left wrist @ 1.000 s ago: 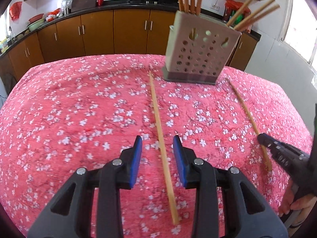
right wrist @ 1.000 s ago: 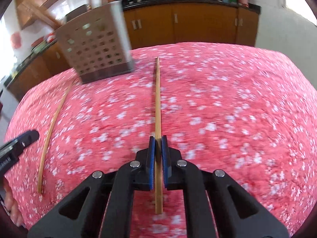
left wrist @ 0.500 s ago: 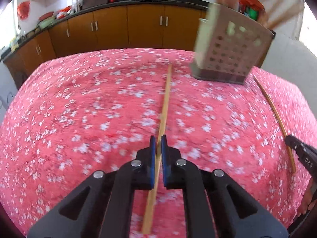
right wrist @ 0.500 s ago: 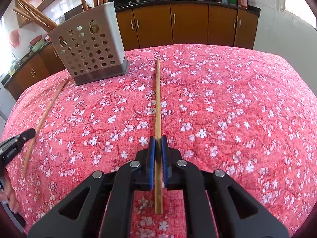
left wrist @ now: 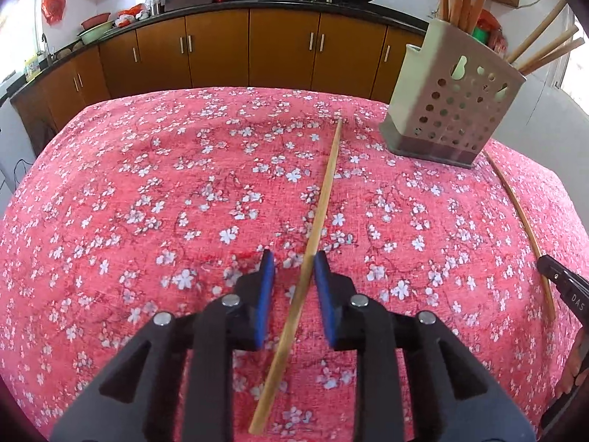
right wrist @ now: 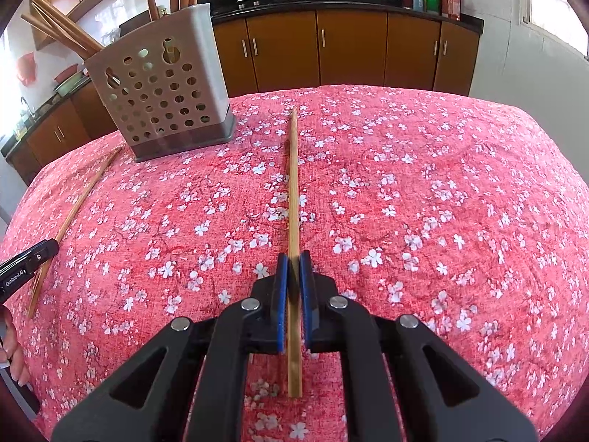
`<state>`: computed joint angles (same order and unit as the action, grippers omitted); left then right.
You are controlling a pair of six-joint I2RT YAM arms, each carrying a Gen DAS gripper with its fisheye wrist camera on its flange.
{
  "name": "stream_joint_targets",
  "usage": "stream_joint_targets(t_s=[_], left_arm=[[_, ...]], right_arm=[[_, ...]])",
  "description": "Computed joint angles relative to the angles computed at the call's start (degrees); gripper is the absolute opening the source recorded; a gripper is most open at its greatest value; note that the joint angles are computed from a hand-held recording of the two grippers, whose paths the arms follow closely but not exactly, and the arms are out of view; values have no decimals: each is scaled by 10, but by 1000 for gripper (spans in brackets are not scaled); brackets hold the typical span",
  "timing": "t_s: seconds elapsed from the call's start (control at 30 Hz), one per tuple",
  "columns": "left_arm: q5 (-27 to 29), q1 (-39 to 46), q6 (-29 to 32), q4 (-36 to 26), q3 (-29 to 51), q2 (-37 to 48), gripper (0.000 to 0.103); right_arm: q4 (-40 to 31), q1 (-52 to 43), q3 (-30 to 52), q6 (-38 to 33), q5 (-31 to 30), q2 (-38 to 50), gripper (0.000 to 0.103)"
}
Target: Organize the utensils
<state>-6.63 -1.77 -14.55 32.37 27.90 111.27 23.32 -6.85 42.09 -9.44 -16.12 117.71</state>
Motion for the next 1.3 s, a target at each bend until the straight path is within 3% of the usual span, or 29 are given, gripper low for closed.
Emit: stream_joint_targets(t_s=[0.07, 0.13, 0.33, 0.43, 0.57, 0.83, 1.3], left_arm=[[-9, -9, 15, -6, 0, -1, 21], [-11, -21, 29, -6, 2, 3, 11], [33, -25, 74, -14, -9, -11, 9], [12, -43, 86, -13, -11, -10, 9], [16, -35, 70, -10, -6, -6, 9], [-40, -42, -14, -16, 19, 16, 9], [-23, -26, -14, -12, 2, -2, 11]], right_arm=[[2, 2, -1, 3, 0, 0, 8], [3, 2, -1, 5, -1, 1, 8], [4, 3, -2, 7, -1, 2, 8], [4, 3, -2, 7, -1, 2, 8], [4, 2, -2, 7, -1, 2, 8], [6, 3, -5, 14, -6, 1, 8], [5, 1, -4, 13, -7, 2, 8]])
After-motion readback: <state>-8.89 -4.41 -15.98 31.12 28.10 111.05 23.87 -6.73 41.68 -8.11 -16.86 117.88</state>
